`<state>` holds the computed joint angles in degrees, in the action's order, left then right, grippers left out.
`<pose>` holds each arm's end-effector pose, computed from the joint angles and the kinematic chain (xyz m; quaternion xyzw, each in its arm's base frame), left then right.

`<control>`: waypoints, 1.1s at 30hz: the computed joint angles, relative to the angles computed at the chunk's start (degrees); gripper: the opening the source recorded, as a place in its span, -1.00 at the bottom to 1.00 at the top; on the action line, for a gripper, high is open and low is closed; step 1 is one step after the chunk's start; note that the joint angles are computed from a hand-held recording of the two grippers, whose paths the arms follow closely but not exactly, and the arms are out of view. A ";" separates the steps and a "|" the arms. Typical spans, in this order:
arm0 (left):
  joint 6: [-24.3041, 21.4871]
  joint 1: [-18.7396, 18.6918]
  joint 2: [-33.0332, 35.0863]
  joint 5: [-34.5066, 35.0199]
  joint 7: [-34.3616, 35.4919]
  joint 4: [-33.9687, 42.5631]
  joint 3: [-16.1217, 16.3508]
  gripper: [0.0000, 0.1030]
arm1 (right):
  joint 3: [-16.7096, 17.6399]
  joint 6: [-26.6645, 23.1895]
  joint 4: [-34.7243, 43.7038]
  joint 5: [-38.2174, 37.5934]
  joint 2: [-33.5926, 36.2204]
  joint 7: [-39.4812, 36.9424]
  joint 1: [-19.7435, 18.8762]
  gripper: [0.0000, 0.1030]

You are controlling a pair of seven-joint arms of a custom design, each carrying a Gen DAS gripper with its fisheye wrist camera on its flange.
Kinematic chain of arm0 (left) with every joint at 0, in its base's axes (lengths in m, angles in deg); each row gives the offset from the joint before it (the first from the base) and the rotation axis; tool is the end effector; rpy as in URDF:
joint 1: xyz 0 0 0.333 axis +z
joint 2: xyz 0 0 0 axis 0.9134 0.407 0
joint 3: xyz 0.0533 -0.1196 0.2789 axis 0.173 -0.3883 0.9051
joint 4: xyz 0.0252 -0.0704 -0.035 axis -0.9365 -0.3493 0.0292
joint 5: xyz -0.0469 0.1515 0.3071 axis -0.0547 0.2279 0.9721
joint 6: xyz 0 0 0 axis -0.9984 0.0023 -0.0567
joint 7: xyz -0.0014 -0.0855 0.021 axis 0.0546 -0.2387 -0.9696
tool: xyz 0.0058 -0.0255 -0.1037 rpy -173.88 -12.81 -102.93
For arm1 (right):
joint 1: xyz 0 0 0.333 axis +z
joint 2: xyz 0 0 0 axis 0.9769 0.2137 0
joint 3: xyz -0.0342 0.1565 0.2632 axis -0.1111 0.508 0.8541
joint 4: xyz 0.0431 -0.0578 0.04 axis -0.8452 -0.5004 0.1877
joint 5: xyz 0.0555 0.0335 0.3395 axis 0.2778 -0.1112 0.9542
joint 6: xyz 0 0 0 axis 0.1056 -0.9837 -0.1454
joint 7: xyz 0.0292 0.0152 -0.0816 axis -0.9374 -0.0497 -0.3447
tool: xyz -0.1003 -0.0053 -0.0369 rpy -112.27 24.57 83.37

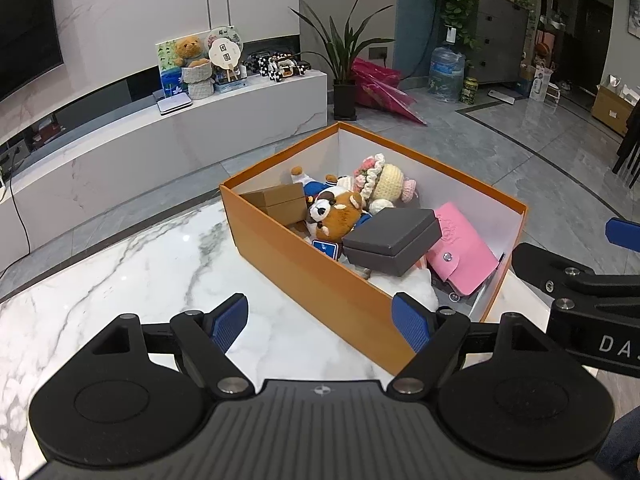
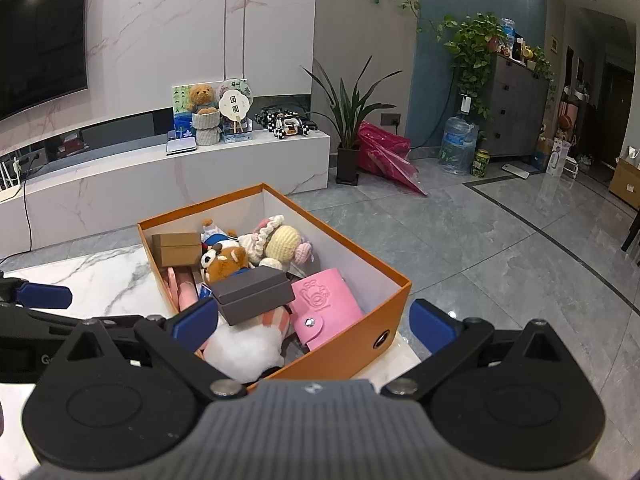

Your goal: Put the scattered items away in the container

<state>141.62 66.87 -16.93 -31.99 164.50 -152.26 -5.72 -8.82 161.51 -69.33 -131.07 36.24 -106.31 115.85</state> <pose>0.5672 -0.0802 0.4486 -0.2638 0.8882 -0.3576 0.1170 0.3920 0.3646 0.4666 -0.4242 0.7665 -0.4339 0.2104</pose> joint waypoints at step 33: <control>-0.07 -0.12 -0.42 -0.22 0.32 -0.24 0.07 0.81 | 0.11 0.52 -1.22 -0.06 -0.78 0.55 -0.49 0.99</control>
<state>141.55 66.75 -17.36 -32.20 164.82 -152.50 -5.64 -8.71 162.03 -70.55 -131.13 35.46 -105.75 115.36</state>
